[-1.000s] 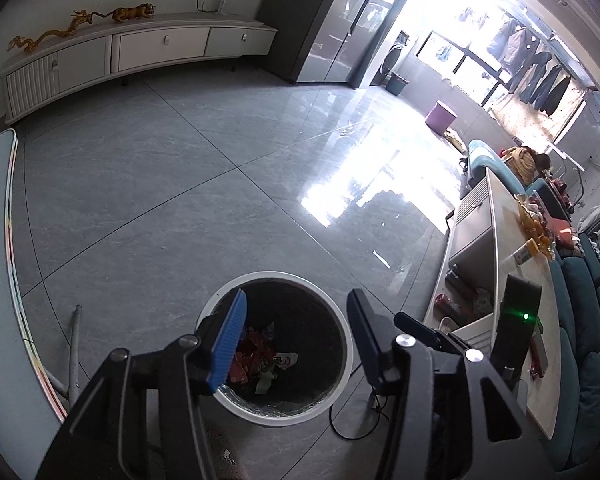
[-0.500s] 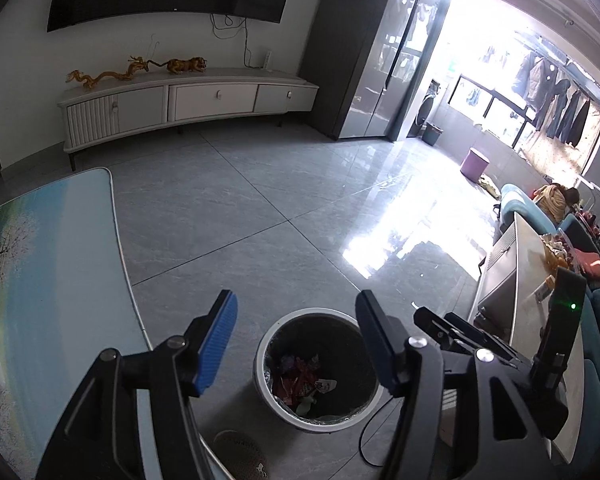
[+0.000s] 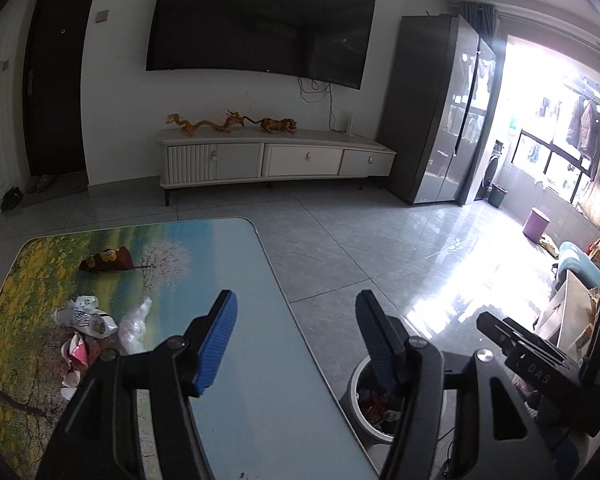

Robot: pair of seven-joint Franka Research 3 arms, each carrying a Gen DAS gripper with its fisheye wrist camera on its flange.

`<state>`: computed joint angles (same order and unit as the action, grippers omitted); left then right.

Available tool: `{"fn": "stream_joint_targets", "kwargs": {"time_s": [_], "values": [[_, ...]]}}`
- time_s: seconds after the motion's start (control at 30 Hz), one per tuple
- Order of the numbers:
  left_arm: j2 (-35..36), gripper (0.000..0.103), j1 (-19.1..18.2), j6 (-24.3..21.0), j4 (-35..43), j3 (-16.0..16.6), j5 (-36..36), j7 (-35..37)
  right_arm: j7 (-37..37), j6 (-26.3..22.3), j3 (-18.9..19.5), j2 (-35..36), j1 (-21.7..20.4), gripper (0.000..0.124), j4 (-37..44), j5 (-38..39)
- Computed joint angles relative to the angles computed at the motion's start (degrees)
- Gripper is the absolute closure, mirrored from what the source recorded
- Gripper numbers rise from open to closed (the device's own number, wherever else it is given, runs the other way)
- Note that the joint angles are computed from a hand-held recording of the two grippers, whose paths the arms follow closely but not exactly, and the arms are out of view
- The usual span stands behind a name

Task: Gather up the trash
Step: 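Move both open tools back over the trash on the table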

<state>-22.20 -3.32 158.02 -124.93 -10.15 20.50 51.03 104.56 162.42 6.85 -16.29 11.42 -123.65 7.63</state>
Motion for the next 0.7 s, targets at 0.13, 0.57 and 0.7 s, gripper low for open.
{"fn": "stream_joint_targets", "kwargs": {"time_s": [0.13, 0.57, 0.7], "values": [[-7.24, 0.043, 5.15, -1.64, -4.10, -1.57, 5.08, -5.45, 0.88, 1.04, 1.69, -1.46, 0.60, 0.063, 0.18, -1.00], [-26.54, 0.043, 13.22, -6.43, -16.74, 0.42, 9.27, -12.78, 1.03, 1.73, 6.39, -2.71, 4.24, 0.061, 2.54, -4.58], [-31.05, 0.043, 15.06, -6.83, -19.51, 0.74, 10.49, -13.62, 1.59, 1.54, 7.83, -2.62, 4.90, 0.061, 3.63, -6.33]]}}
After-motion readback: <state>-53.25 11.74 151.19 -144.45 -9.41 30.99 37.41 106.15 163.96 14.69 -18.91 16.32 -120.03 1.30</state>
